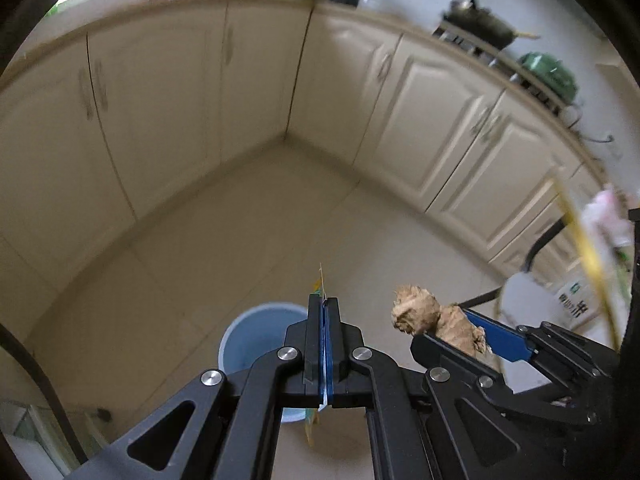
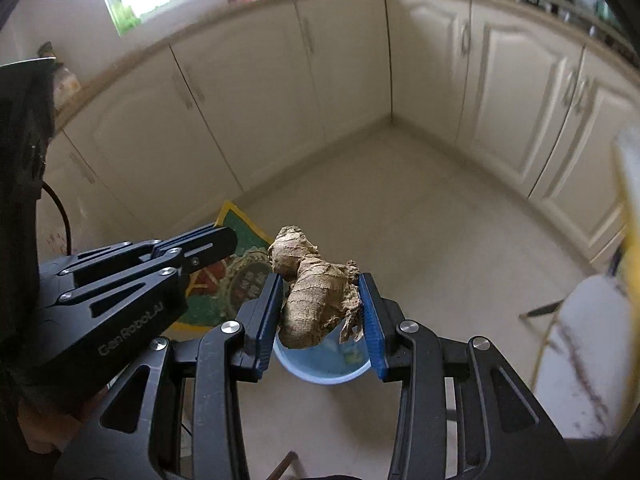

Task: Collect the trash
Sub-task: 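Carry both items over the blue wastebasket and open both tools to drop them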

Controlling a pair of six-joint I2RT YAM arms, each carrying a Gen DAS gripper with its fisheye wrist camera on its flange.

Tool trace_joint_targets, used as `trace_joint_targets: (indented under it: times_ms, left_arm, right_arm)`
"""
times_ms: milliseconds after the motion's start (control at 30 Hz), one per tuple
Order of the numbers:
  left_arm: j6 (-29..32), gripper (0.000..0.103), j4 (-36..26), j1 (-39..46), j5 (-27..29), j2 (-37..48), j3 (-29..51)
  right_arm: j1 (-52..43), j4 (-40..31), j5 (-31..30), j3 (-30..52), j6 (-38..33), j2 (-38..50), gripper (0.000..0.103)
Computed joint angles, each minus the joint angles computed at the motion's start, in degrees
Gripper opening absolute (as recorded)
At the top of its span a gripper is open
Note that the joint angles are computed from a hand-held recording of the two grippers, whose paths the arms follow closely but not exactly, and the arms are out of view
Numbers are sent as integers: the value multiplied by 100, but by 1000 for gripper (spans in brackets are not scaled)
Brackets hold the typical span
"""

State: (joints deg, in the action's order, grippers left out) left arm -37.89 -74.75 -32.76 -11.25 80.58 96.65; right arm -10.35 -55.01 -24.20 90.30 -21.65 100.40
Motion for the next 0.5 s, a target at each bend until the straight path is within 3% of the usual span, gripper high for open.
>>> trace_joint_targets:
  times_ms: [267, 367, 433, 500]
  left_arm:
    - [753, 0, 812, 1196, 862, 839, -871]
    - [937, 10, 1042, 1547, 1099, 1230, -929]
    - [981, 26, 1012, 1716, 1051, 1670, -555]
    - [944, 32, 1109, 1798, 1015, 1900, -457]
  right_arm:
    - [257, 462, 317, -113, 191, 1372, 36]
    - [276, 481, 332, 71, 231, 1826, 36]
    - [285, 465, 338, 195, 243, 2121, 36]
    - [285, 485, 308, 278, 272, 2344, 36]
